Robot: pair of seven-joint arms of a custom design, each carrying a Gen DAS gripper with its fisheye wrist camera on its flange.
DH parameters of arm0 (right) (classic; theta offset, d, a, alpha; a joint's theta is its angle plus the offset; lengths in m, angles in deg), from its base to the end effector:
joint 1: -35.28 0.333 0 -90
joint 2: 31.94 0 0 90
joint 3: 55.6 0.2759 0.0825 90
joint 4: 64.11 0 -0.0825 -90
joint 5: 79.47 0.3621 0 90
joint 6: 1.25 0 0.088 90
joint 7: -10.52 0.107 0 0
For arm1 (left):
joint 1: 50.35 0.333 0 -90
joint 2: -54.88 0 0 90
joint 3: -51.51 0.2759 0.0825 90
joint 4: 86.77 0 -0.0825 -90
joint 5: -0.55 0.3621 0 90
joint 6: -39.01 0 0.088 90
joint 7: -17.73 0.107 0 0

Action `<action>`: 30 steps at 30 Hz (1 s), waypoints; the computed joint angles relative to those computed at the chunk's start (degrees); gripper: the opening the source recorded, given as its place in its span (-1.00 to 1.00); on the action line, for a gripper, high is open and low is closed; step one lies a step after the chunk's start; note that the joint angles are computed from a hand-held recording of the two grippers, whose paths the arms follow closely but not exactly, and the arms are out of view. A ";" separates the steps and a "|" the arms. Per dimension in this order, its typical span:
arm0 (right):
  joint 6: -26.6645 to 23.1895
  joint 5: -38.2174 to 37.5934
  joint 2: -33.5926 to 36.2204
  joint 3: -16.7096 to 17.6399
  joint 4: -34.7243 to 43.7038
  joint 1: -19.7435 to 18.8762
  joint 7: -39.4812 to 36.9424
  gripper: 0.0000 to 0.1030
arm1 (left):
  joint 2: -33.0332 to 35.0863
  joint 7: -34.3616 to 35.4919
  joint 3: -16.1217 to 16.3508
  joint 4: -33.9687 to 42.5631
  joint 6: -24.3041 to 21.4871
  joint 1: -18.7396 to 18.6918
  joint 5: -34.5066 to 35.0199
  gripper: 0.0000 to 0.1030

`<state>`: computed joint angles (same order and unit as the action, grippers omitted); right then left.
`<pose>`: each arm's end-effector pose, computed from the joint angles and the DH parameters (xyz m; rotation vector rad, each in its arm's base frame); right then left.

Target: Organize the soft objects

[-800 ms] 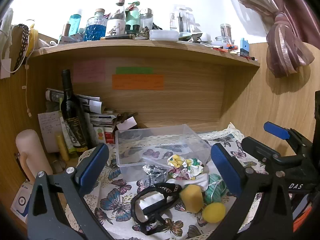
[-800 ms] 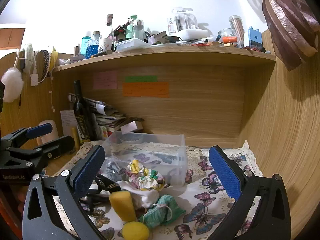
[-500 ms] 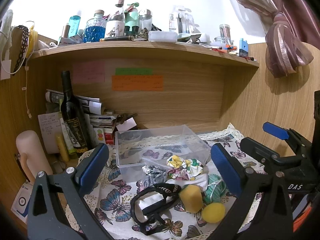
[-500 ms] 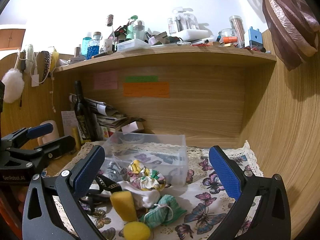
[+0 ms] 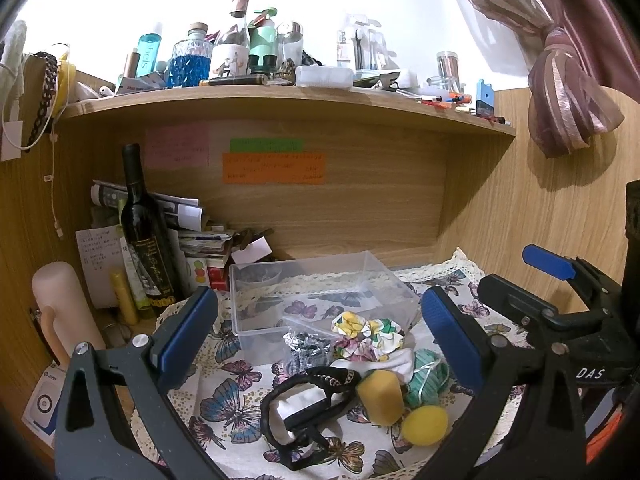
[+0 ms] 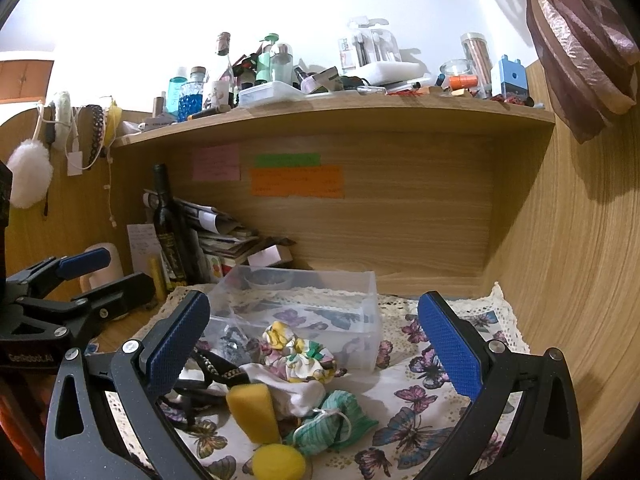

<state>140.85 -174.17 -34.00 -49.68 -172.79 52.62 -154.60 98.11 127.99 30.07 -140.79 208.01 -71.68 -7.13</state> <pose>0.5272 0.2315 0.5471 -1.1712 1.5535 -1.2887 0.6321 -0.3900 0.5793 -0.9212 1.9828 -1.5478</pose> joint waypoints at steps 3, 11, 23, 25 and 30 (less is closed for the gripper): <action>0.08 -0.09 -0.04 0.00 -0.01 0.01 0.07 1.00 | -0.18 0.15 -0.10 -0.39 0.39 0.09 0.05 1.00; 0.58 -0.39 -0.26 0.02 -0.26 -0.09 0.49 1.00 | -0.39 -0.51 0.36 -0.63 0.65 -0.10 0.37 1.00; 1.10 -0.33 -0.38 0.00 -0.38 -0.31 0.54 1.00 | -0.49 -0.41 0.03 -0.91 0.81 0.13 0.40 1.00; 0.98 -0.31 -0.35 0.03 -0.36 -0.30 0.47 1.00 | -0.47 -0.37 -0.03 -0.91 0.85 0.15 0.44 1.00; 1.08 -0.28 -0.32 0.02 -0.37 -0.29 0.58 1.00 | -0.52 -0.17 -0.35 -0.98 0.71 0.35 0.31 1.00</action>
<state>141.93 -174.46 -34.32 -49.66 -173.16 52.33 -154.02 97.59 127.82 29.72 -141.77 208.71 -71.33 -6.81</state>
